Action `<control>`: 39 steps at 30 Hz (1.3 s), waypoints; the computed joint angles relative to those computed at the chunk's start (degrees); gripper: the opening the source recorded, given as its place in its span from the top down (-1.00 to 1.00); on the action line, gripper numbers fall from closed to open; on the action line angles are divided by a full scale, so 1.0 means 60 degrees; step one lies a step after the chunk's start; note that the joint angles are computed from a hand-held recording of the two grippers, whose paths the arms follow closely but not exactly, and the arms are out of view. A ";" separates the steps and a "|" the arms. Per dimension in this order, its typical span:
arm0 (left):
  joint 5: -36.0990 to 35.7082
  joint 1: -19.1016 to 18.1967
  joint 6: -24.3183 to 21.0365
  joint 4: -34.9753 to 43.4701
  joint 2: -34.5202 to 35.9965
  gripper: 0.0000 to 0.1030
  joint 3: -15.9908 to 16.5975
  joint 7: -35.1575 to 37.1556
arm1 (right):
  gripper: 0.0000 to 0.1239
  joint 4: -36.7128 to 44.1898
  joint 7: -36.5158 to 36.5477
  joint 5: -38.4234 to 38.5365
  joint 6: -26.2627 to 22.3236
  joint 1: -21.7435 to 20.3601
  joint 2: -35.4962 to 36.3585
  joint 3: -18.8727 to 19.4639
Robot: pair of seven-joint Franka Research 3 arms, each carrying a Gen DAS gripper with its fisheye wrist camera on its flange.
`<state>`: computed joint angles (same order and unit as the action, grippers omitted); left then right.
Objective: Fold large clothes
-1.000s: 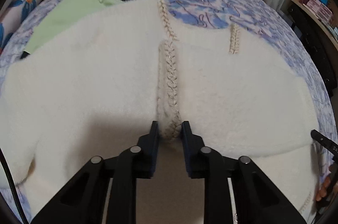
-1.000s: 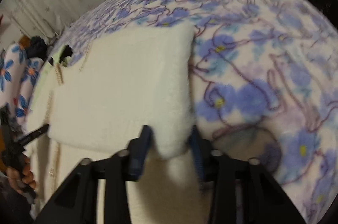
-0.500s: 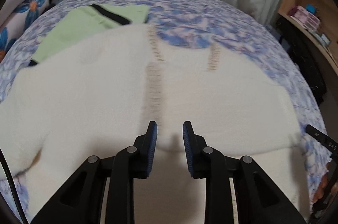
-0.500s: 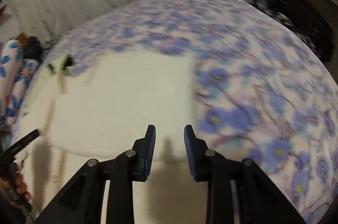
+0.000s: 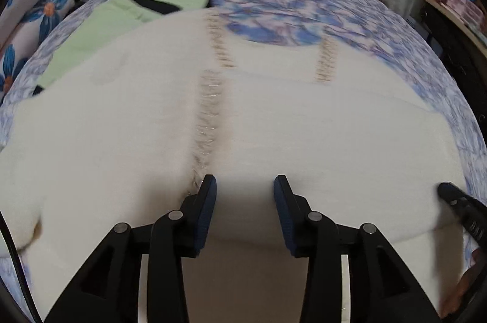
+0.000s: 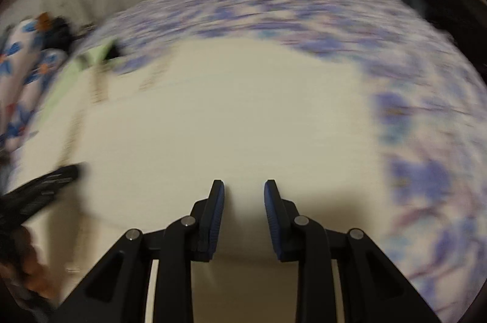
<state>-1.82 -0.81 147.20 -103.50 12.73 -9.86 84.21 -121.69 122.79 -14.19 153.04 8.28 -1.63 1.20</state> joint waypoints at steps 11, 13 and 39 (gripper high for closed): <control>-0.0209 -0.0009 0.0035 -0.0310 -0.0312 0.19 0.0032 0.0539 | 0.76 -0.0605 0.0301 0.0037 -0.0262 -0.0538 -0.0747 0.0222; -0.0176 -0.0017 0.0059 -0.0386 -0.0398 0.15 0.0032 0.0526 | 0.75 -0.0643 0.0289 0.0189 -0.0258 -0.0487 -0.0765 0.0204; -0.0260 -0.0206 0.0230 -0.1138 -0.1245 -0.12 0.0056 0.0475 | 0.74 -0.0847 0.0279 0.1320 -0.0547 -0.0334 -0.1126 0.0251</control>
<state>-3.37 -2.05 148.58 -110.33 5.26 -9.53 87.06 -126.77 124.46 -6.27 149.76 6.28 -8.39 2.70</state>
